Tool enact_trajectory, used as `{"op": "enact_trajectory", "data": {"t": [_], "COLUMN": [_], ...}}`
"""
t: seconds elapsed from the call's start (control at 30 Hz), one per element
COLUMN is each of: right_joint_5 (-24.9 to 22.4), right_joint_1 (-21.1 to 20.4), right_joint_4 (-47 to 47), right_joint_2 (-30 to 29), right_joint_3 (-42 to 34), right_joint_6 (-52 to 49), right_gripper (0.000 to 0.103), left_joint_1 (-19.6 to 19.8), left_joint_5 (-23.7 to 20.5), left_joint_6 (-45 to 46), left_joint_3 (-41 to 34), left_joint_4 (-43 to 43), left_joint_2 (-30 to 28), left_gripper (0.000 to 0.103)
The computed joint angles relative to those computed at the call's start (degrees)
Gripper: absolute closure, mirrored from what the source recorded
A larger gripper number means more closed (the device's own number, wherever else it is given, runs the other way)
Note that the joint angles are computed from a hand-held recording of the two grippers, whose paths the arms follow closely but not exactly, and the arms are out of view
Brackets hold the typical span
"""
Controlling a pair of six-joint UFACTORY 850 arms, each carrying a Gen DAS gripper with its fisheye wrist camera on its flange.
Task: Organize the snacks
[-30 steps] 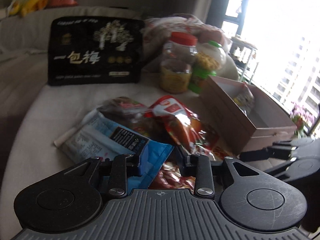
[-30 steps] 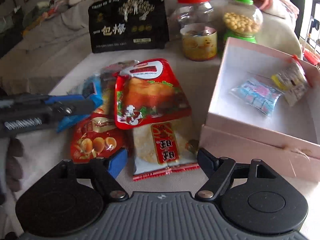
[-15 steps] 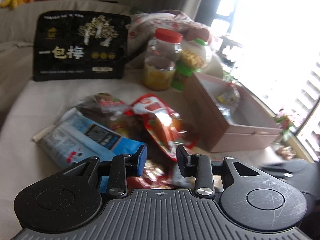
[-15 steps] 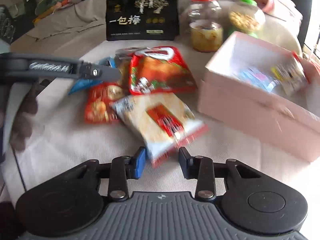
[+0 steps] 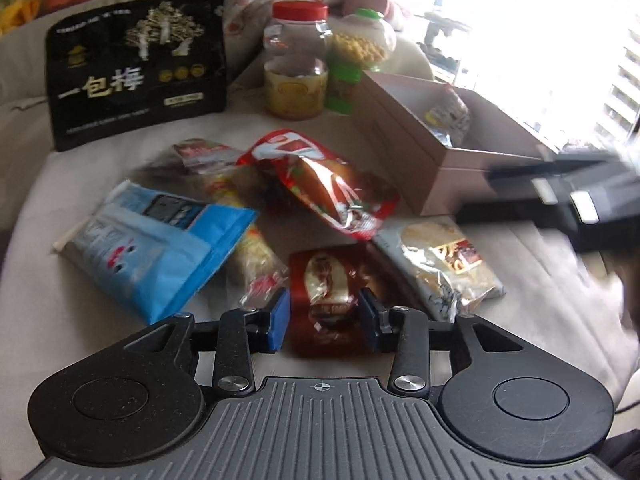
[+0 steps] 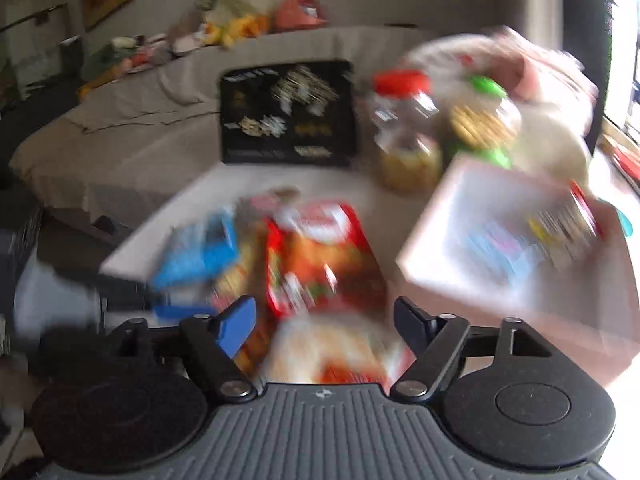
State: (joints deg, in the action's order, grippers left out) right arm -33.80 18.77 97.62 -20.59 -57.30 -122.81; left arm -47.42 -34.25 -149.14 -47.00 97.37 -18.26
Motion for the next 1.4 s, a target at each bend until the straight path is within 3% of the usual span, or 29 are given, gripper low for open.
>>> {"op": "enact_trajectory", "data": {"t": [0.13, 0.2, 0.33, 0.4, 0.53, 0.77, 0.9, 1.13, 1.27, 1.4], "right_joint_5": [2.9, 5.7, 8.7, 6.7, 5.6, -3.5, -2.0, 5.7, 6.0, 5.8], "right_joint_1": [5.4, 7.9, 10.6, 10.6, 10.0, 3.9, 0.0, -3.6, -5.5, -7.0], "right_joint_4": [-15.0, -23.3, -36.2, -37.8, -31.3, -27.6, -21.9, 7.4, 21.3, 40.5], "right_joint_2": [-7.9, -12.7, -18.7, -19.0, -14.6, -8.5, -4.4, 5.0, 7.7, 8.3], "right_joint_3": [-13.8, -21.0, -28.4, -28.0, -20.0, -9.9, -2.6, 12.4, 17.5, 20.1], "right_joint_6": [20.0, 32.0, 48.4, 50.6, 38.7, 32.9, 23.0, -17.6, -34.8, -53.2], "right_gripper": [0.021, 0.021, 0.023, 0.025, 0.025, 0.025, 0.024, 0.022, 0.022, 0.022], "left_joint_1": [-0.8, -0.5, -0.3, -0.8, -1.8, -3.2, -4.1, -4.0, -2.1, -0.5], "left_joint_5": [-5.6, -6.2, -3.5, -2.5, -1.4, -0.6, 0.0, -1.9, -1.7, 0.8], "left_joint_6": [4.1, 0.8, -16.1, -21.2, -26.3, -28.0, -26.0, -24.1, -25.7, -19.8], "left_joint_3": [0.5, 2.0, 8.0, 9.8, 11.2, 10.3, 9.1, 5.9, 2.6, -3.7], "left_joint_4": [-8.2, -8.3, 6.3, 11.7, 16.5, 19.6, 19.6, 17.3, 20.6, 20.2], "left_joint_2": [0.4, 1.6, 6.3, 7.6, 8.0, 6.8, 6.5, 5.6, 3.8, -0.8], "left_gripper": [0.060, 0.060, 0.060, 0.060, 0.060, 0.060, 0.060, 0.060, 0.060, 0.060]}}
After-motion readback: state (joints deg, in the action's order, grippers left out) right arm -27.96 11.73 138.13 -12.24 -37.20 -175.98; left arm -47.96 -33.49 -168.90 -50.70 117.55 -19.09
